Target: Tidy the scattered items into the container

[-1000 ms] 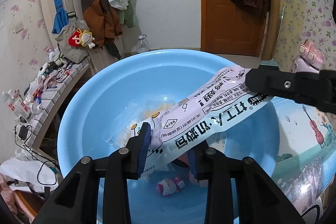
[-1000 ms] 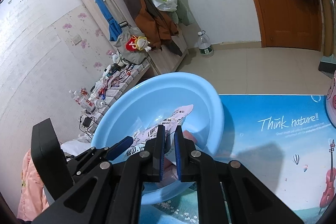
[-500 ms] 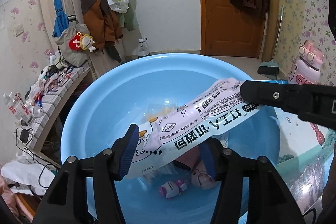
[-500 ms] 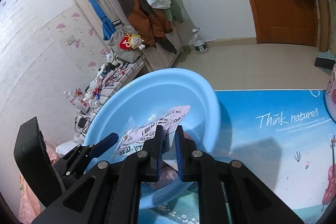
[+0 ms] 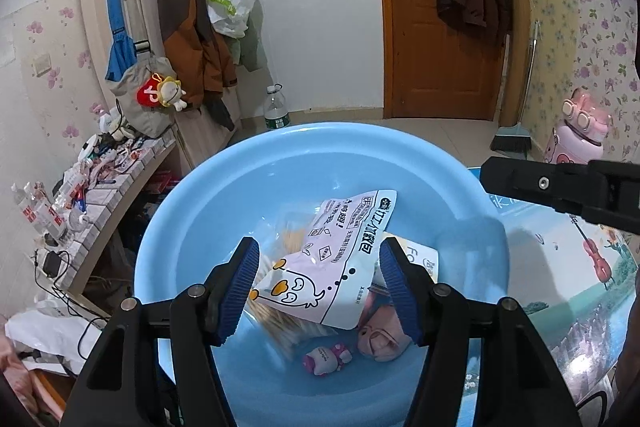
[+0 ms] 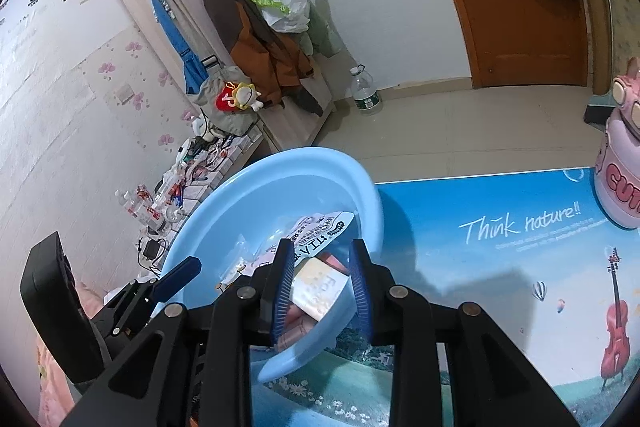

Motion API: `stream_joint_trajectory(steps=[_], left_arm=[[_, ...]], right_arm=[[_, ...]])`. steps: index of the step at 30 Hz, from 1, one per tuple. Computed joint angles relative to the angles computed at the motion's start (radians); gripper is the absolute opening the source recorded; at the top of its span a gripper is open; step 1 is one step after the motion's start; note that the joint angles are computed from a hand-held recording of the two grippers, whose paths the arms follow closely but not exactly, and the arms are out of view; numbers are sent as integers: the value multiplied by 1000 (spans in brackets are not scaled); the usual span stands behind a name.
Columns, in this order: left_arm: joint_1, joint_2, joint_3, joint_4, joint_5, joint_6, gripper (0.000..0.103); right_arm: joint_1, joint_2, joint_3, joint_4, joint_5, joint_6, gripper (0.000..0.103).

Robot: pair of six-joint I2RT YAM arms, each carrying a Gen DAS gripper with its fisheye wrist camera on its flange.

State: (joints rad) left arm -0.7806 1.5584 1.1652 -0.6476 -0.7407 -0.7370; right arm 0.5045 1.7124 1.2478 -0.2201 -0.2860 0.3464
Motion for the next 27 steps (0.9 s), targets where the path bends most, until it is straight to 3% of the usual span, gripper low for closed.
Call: stream_joint_trajectory(steps=[5,8,12,17,20,22,27], left_arm=[[-19,-13,17,-37,-17,-23,61],[-49,-27,21,-52,-33,-53,69],[-99,-17,59,-93,-75,-81,72],[-149,11,138,-162,-112,-110,78],[-192,32,198,-214,-150,-135,83],[-219,49,244,-251,-178,-154,87],[-289,91,353,-347,-237,-210,96]], right_arm=[[-5,-50,-39,-6,-1,-4,29],[-9,-96,-76,-10,19,-12,29],[-5,-177,-128,-28,118,-51,33],[-36,-277,-188,-48,140,-59,45],[-62,-355,-225,-68,157,-79,46],[-83,-412,-243,-87,165,-90,50],[-125,-549,-288,-112,199,-96,77]])
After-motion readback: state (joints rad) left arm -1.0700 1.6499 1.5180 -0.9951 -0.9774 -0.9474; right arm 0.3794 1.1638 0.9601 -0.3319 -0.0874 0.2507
